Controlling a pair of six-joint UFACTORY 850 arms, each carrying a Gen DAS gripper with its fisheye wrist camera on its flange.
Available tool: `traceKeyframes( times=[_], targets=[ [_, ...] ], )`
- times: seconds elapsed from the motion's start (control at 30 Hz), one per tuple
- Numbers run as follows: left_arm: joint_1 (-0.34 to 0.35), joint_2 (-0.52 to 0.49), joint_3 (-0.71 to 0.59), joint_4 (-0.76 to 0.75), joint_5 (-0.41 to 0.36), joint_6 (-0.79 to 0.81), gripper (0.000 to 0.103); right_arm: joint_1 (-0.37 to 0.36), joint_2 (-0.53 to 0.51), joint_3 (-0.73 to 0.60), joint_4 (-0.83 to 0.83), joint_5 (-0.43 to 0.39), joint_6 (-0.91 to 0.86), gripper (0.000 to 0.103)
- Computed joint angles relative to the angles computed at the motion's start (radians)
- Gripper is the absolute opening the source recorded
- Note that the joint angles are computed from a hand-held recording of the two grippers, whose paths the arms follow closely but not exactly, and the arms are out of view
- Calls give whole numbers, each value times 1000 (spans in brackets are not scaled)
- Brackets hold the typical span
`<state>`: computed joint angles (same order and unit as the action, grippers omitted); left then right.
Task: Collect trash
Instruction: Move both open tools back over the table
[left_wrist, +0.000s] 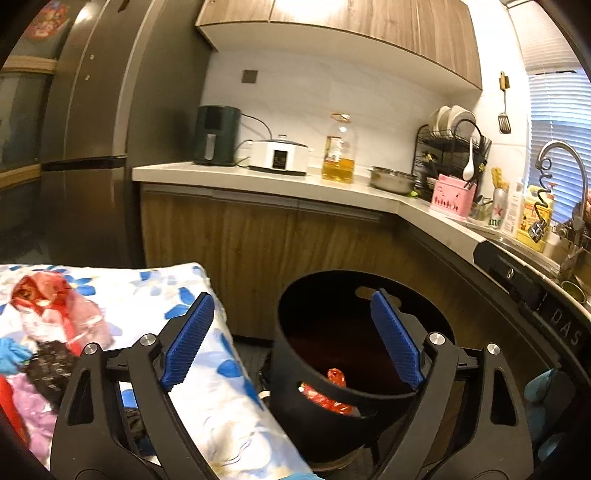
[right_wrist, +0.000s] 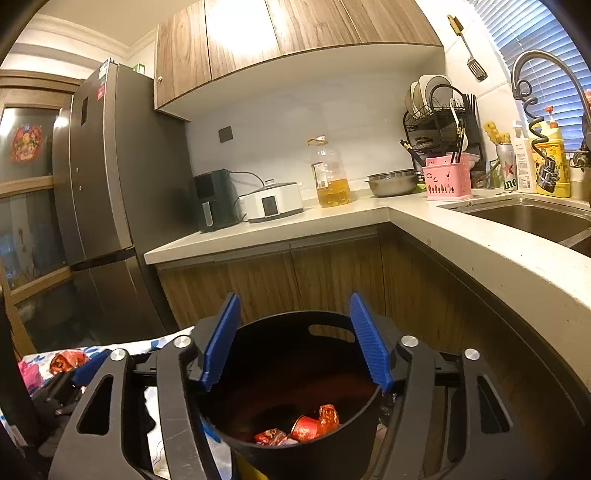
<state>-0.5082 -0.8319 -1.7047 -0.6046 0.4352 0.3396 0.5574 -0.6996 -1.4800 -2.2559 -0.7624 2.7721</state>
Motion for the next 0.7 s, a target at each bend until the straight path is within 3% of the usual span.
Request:
traceKeyframes(
  times=[0.2, 0.7],
  targets=[
    [-4, 91, 145, 9, 83, -23, 94, 34, 22, 33, 41, -23, -43, 77],
    [-7, 308, 483, -54, 243, -49, 97, 128, 90, 143, 116, -112, -56, 78]
  ],
)
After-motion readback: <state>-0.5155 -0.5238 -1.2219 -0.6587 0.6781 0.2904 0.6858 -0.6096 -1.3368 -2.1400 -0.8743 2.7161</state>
